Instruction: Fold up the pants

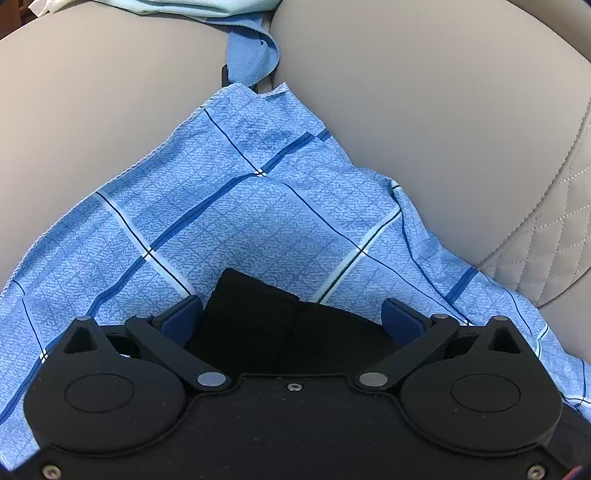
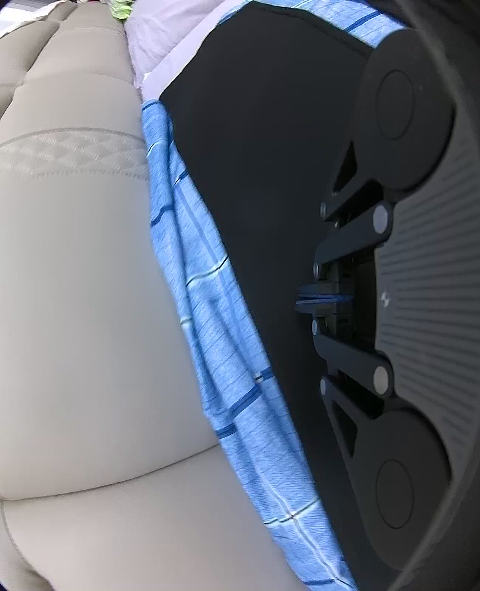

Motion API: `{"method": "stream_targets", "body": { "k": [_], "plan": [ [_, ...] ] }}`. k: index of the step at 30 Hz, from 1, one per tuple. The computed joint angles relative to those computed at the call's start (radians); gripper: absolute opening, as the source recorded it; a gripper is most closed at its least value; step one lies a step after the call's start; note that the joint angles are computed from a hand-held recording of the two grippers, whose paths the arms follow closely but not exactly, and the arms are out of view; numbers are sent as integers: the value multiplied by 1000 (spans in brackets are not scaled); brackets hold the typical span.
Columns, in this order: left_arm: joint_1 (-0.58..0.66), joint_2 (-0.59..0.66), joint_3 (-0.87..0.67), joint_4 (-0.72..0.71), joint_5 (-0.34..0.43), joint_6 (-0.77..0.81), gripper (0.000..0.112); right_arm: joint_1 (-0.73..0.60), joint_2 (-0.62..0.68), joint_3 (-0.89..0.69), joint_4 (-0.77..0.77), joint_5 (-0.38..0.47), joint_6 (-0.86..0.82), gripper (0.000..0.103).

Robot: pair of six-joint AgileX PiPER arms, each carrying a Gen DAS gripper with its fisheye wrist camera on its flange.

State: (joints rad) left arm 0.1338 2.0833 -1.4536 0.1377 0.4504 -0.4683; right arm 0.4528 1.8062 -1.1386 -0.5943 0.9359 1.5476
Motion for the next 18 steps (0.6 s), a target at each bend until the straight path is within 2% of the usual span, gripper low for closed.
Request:
{"method": "stream_targets", "body": {
  "k": [2, 3, 4, 6, 8, 12, 14, 18],
  "plan": [
    [-4, -5, 4, 33, 3, -33, 95, -27, -54, 70, 31, -75, -10, 3],
    [-8, -6, 3, 56, 11, -52, 91, -45, -70, 79, 75, -94, -28, 9],
    [-11, -5, 0, 72, 21, -63, 89, -66, -79, 81, 111, -116, -48, 20],
    [-8, -4, -6, 62, 29, -48, 89, -102, -74, 54, 150, -115, -65, 56],
    [-1, 0, -15, 38, 36, -36, 91, -124, -29, -18, 179, -82, -102, 75],
    [-5, 15, -37, 47, 53, -45, 96, -143, 111, -189, 240, -5, -178, 80],
    [-19, 21, -38, 102, 57, -78, 96, -139, 198, -288, 254, 53, -199, 82],
    [-44, 25, -22, 223, 46, -154, 94, -105, 351, -465, 208, 188, -243, 95]
  ]
}}
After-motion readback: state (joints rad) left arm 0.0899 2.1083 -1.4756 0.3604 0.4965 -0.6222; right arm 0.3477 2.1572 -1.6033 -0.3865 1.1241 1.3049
